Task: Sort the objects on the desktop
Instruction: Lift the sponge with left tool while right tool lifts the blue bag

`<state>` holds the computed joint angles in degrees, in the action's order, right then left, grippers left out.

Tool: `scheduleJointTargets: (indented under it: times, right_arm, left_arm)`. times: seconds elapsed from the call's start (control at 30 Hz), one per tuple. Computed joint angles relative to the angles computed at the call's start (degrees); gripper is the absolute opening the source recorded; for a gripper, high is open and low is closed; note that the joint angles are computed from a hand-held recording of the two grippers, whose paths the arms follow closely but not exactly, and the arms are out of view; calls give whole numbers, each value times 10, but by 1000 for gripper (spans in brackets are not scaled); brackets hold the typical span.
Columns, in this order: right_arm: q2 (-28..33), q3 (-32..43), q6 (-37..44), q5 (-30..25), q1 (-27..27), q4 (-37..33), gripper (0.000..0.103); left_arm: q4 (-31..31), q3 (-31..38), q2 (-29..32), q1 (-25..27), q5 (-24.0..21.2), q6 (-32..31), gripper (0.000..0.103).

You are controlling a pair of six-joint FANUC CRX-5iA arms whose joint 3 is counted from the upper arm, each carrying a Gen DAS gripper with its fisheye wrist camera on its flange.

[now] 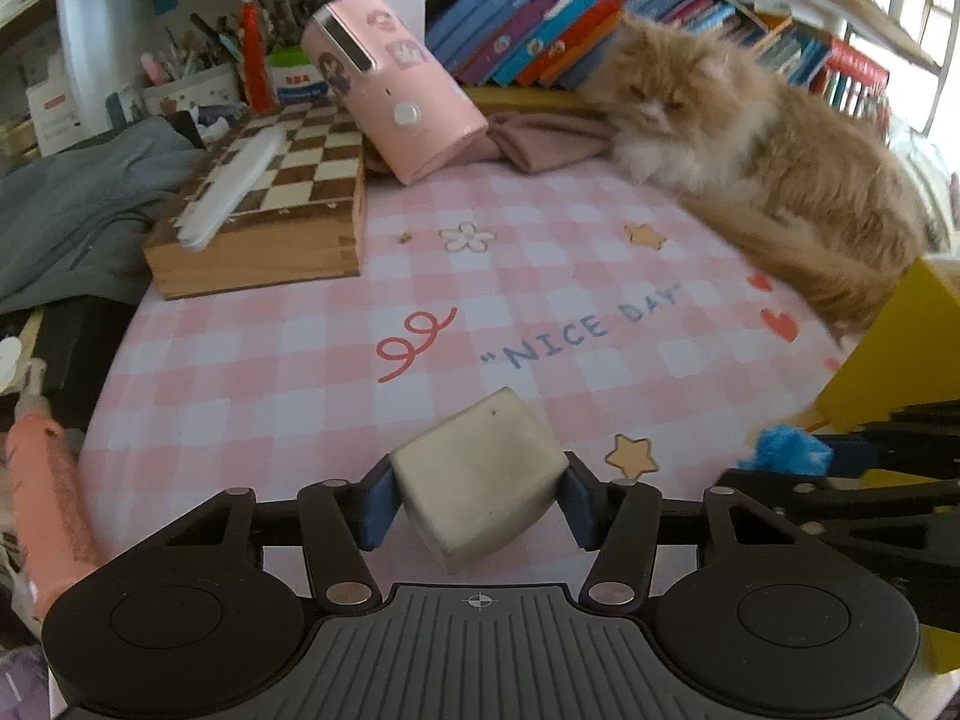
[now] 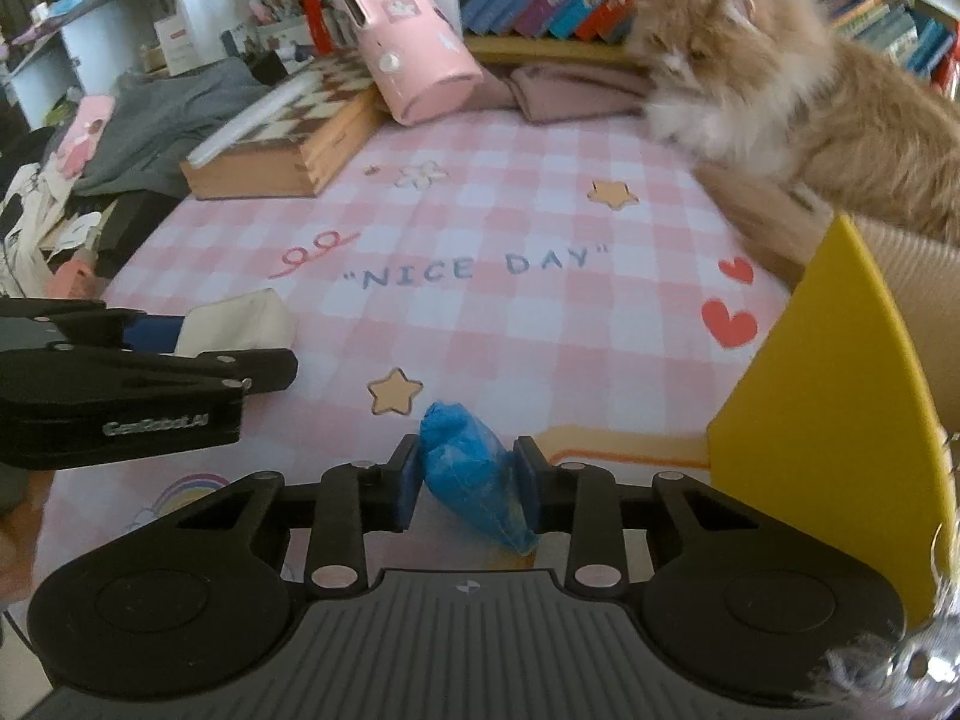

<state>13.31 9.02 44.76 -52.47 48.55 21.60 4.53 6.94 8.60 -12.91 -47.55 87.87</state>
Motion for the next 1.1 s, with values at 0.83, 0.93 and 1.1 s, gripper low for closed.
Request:
scheduleJointTargets:
  times: [0.83,0.93,1.1]
  right_arm:
    - [-77,-86,-115,9,63,133,30]
    - [-87,-99,-145,1,75,147,30]
    - [-100,-116,-176,-19,96,158,29]
  left_arm:
    - [152,-142,-140,41,45,-112,54]
    - [172,-157,-155,45,48,-133,54]
    - [193,-182,-180,50,44,-156,54]
